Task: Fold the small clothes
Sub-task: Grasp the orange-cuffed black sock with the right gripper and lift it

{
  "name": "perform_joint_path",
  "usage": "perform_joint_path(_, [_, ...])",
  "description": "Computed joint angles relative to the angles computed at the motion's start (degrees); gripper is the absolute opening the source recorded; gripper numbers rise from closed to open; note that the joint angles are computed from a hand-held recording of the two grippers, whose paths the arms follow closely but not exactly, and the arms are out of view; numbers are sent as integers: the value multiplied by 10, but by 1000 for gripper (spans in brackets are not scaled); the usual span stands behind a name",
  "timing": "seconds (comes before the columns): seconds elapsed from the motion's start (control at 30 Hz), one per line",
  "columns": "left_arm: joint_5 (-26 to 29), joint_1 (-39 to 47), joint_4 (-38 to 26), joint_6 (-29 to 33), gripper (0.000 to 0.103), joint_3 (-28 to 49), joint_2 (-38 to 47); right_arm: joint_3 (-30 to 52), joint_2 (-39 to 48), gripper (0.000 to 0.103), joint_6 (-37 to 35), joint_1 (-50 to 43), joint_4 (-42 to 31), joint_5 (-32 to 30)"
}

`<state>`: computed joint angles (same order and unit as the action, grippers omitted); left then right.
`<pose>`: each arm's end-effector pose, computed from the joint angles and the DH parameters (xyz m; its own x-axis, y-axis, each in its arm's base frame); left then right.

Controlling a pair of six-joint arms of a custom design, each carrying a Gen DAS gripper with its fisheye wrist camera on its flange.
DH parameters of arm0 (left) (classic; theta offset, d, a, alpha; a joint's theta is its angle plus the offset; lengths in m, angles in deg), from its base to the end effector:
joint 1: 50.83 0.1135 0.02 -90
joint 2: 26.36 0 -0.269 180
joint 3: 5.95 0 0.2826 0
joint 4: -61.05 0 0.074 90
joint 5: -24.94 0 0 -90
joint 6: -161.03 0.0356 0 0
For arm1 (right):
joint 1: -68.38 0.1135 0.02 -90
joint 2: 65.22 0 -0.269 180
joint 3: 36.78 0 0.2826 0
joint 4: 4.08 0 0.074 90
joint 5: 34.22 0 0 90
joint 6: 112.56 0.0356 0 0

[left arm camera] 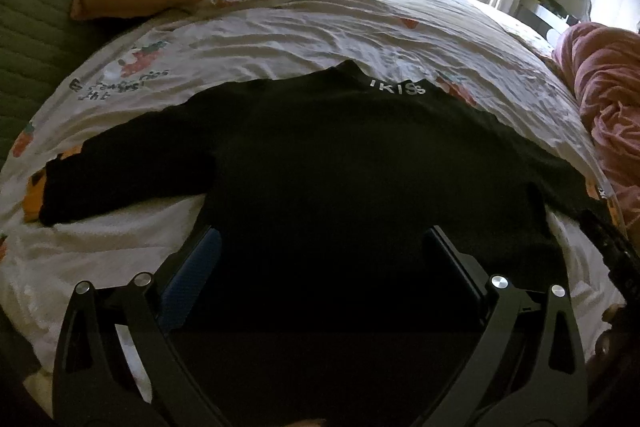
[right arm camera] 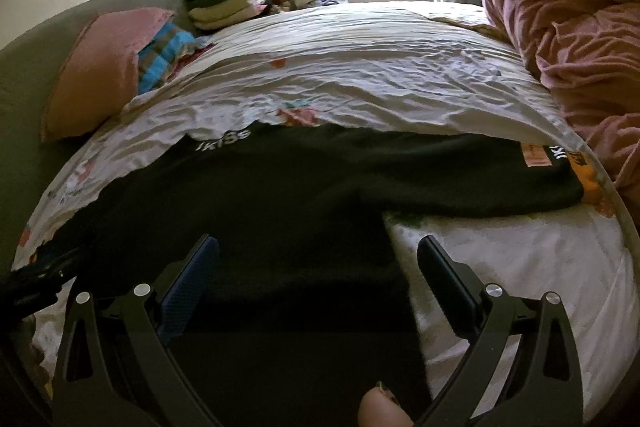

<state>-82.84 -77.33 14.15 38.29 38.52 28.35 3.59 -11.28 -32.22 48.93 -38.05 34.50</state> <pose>0.1849 -0.0801 0.1922 -0.7819 -0.1856 -0.5951 -0.1739 0.9817 -0.0777 0.2011 -0.0573 0.1856 -0.6991 0.0810 -0.7104 -0.0386 0.9878 0.1507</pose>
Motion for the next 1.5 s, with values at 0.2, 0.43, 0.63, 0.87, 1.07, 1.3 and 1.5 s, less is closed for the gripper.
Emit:
perform_joint_path(0.2, [12,16,37,6,94,25,69,33,93,99,5,-46,53,2])
perform_joint_path(0.43, [24,39,65,24,94,52,129,81,211,99,12,-92,105,11])
perform_joint_path(0.63, [33,38,89,23,94,75,183,125,285,99,15,-145,130,9])
perform_joint_path(0.87, [36,20,114,20,94,118,246,200,373,99,24,-213,116,9])
perform_joint_path(1.07, [33,12,118,18,94,154,279,277,464,99,53,-245,83,21])
perform_joint_path(1.3, [31,9,121,11,94,157,289,355,553,99,102,-269,83,31])
perform_joint_path(1.5, [38,23,126,0,94,137,278,404,597,96,131,-291,98,-14])
